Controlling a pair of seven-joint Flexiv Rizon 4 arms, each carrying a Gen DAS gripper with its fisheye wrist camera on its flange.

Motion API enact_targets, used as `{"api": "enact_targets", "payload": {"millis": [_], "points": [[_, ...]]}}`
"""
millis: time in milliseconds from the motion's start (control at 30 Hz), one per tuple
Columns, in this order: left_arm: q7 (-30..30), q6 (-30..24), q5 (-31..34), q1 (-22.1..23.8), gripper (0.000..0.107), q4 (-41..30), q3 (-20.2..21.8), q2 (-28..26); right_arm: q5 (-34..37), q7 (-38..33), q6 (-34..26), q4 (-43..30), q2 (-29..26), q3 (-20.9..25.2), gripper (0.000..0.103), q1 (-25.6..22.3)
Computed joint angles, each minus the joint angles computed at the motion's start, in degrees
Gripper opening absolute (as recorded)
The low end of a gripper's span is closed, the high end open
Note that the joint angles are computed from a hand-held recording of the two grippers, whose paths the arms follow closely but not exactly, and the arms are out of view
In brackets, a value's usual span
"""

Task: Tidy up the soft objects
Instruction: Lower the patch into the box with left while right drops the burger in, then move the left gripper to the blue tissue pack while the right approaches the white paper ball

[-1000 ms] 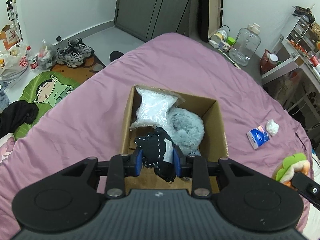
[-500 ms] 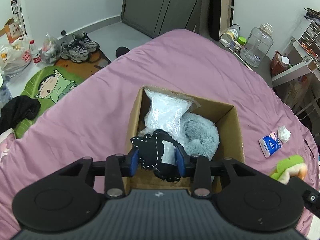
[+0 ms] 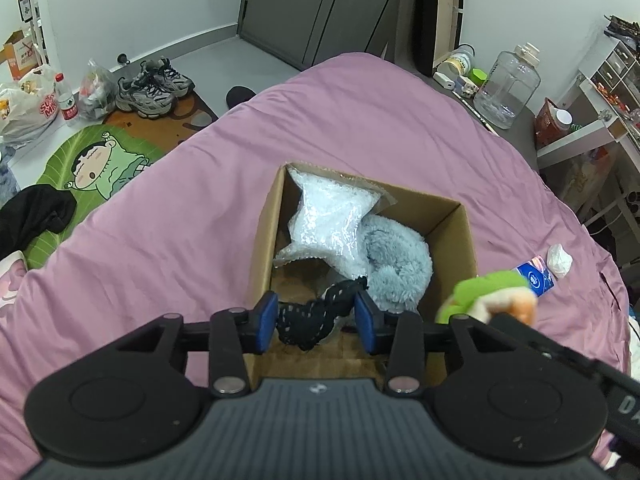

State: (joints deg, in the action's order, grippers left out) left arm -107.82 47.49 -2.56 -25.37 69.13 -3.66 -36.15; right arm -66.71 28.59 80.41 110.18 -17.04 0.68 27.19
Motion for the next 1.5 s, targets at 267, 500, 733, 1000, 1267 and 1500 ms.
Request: {"api": "enact_targets", "payload": {"millis": [267,500,733,1000,1267,1500], "points": [[-1.24,0.95,0.55,-0.11,0.041,-0.19,0.62,0.64,3.00,-2.27,-0.32,-0.49,-0.78,0.07,0.027,0.67],[-1.71,0.68,1.84,-0.14,0.041,0.42,1.02,1.98,3.49,-3.66,2.29,-1.39,-2.19,-0.73,0.033,1.54],[-3.04,-0.99,4.78,-1.07,0.051,0.30,1.97,3.52,4.42,-3.56,1.68,-0.17,-0.69,-2.02,0.056,3.23],[-3.50,0.18,6.15,-1.66,0.071,1.17,1.23,5.20,3.89,-2.08,-2.41,2.25,3.18,1.30,0.063,0.91],[-2.12,-4.22,7.20,-2.97,0.092,-1.23,0.86,5.33,8.57,-5.86,-12.11,4.56,8.19,5.54,0.085,-1.34],[-2.48,-3.23,8.76,-4.41,0.103,-1.97,0.79,5.80,10.63,-9.86,-16.14,7.46,13.03,8.30,0.097,-4.50]]}}
